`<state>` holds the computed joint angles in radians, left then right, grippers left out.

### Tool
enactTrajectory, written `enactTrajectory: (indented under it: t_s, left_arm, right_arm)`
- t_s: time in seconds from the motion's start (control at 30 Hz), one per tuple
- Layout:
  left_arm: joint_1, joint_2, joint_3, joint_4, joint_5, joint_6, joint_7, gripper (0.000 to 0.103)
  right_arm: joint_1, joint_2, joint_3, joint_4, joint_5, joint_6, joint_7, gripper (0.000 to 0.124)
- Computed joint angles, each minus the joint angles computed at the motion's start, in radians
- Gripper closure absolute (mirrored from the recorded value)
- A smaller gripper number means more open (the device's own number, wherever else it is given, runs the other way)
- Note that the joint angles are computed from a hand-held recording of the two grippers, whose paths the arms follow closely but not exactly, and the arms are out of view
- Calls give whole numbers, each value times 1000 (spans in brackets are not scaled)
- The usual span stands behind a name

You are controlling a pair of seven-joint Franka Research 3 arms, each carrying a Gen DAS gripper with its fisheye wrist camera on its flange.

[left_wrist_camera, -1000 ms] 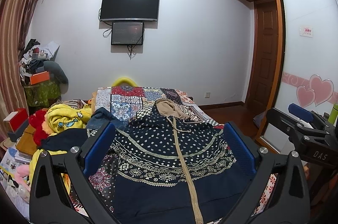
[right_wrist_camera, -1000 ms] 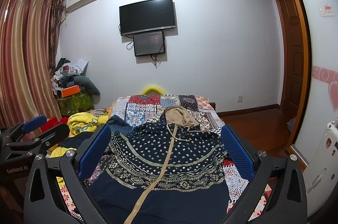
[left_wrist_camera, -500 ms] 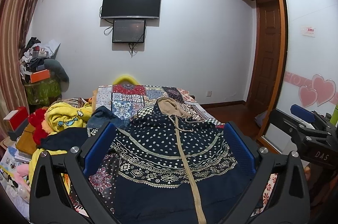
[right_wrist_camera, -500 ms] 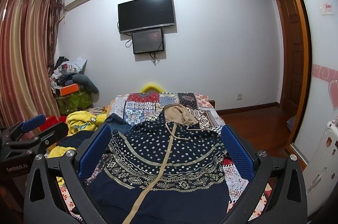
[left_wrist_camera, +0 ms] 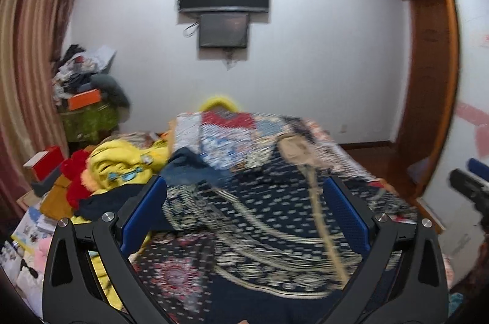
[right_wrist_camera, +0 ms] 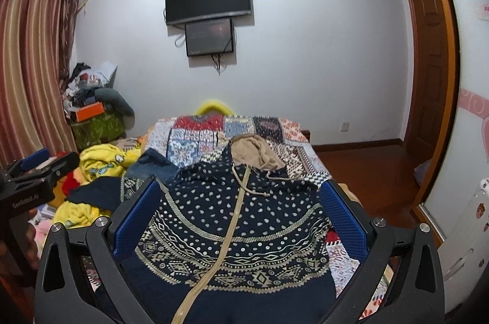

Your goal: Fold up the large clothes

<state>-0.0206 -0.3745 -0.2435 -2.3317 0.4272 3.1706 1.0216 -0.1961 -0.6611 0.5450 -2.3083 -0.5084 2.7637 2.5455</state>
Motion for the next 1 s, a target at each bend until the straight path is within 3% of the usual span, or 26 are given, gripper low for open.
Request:
enactTrajectory:
  t_s: [0.07,0.13,0.17,0.23,0.3,0.37,0.5,0.73,0.87,1.0]
  left_arm:
    - [152,41,-103,23,47,5,-69,0]
    - [230,89,-148,52,96,-14,-117,0]
    - [222,123,-129,70,105,-42,-111,0]
    - [145,184,-39,94,62,-79,-53,0]
    - [-5,256,116,124,-164,-124,146,0]
    - [-73,323,194,170,-388,-184,316,0]
    - [-17,445,184,286,-699,-349,558,0]
    - [164,621,99,461,-955,-550,642,3]
    - [233,708,71,555,-1030,-626,629,18]
    - [288,766,35,616,-1127,-623,651,26]
  right_arm:
    - [-7,46,0,20,-5,-1,-12,21]
    - [-8,107,-5,43,-20,-8,-22,21]
    - [-4,141,-10,57,-30,-15,-26,21]
    - [18,205,-34,79,-46,-23,-33,21]
    - [47,278,-63,110,-49,-36,-42,21]
    - [70,355,-86,150,-48,-64,-42,21]
    - [116,498,-120,256,-56,-163,-78,21]
    - [209,683,-210,420,10,-262,-205,21]
    - [257,764,-255,506,13,-324,-266,21]
    - [290,805,-298,544,97,-339,-317,21]
